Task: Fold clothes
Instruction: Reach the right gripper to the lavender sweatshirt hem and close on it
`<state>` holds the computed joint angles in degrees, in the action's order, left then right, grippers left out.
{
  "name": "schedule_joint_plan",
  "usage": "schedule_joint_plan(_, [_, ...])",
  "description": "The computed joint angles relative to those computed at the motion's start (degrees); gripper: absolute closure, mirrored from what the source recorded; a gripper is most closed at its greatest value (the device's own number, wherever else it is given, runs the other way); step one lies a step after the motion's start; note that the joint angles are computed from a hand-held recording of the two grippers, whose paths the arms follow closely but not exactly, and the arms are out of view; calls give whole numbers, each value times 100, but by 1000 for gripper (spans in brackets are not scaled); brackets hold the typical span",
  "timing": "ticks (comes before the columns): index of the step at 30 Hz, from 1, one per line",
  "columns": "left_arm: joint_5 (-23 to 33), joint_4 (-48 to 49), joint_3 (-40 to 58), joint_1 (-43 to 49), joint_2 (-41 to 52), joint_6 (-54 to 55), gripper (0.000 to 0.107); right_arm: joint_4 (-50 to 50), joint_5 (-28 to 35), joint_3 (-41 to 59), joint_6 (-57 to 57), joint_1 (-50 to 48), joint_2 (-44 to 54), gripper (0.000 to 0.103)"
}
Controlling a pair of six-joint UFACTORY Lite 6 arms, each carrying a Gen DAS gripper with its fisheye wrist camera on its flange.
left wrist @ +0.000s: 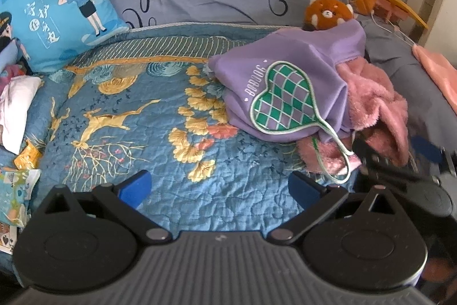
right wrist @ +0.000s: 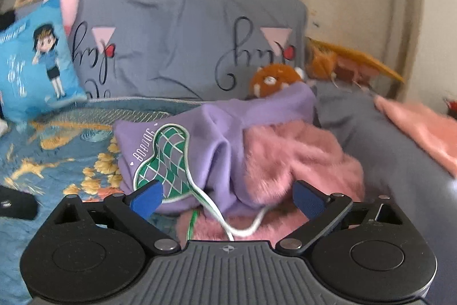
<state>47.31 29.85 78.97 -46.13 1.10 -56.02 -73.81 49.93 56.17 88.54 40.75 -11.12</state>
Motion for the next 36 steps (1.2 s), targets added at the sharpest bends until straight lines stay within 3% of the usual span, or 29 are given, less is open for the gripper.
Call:
schedule_joint_plan(9, [-428, 50, -632, 531, -231, 172, 4, -975, -1064, 1308, 12, -1065, 1891, 13])
schedule_joint_plan(10, [-485, 10, -691, 598, -260, 219, 4, -956, -1161, 1481, -23, -1160, 2063, 18])
schedule_joint_plan(12, [-577, -81, -778, 724, -301, 309, 4, -486, -1383, 1879, -471, -1329, 2366, 40])
schedule_joint_plan(13, [-616, -127, -819, 791, -318, 348, 4, -167, -1530, 2033, -729, -1418, 2480, 67])
schedule_joint_plan(14, [-628, -159, -844, 826, -332, 355, 4, 38, -1685, 2047, -747, -1484, 2464, 82])
schedule_joint_plan(18, [-727, -336, -961, 1013, -417, 467, 4, 433, -2203, 1845, -461, -1647, 2225, 89])
schedule_joint_plan(26, [-630, -352, -985, 1159, -664, 502, 4, 557, -1935, 1361, -895, -1019, 1400, 90])
schedule_joint_plan(36, [-296, -412, -1205, 1496, -1666, 639, 4, 1640, -1378, 1174, -2021, 469, 201, 90])
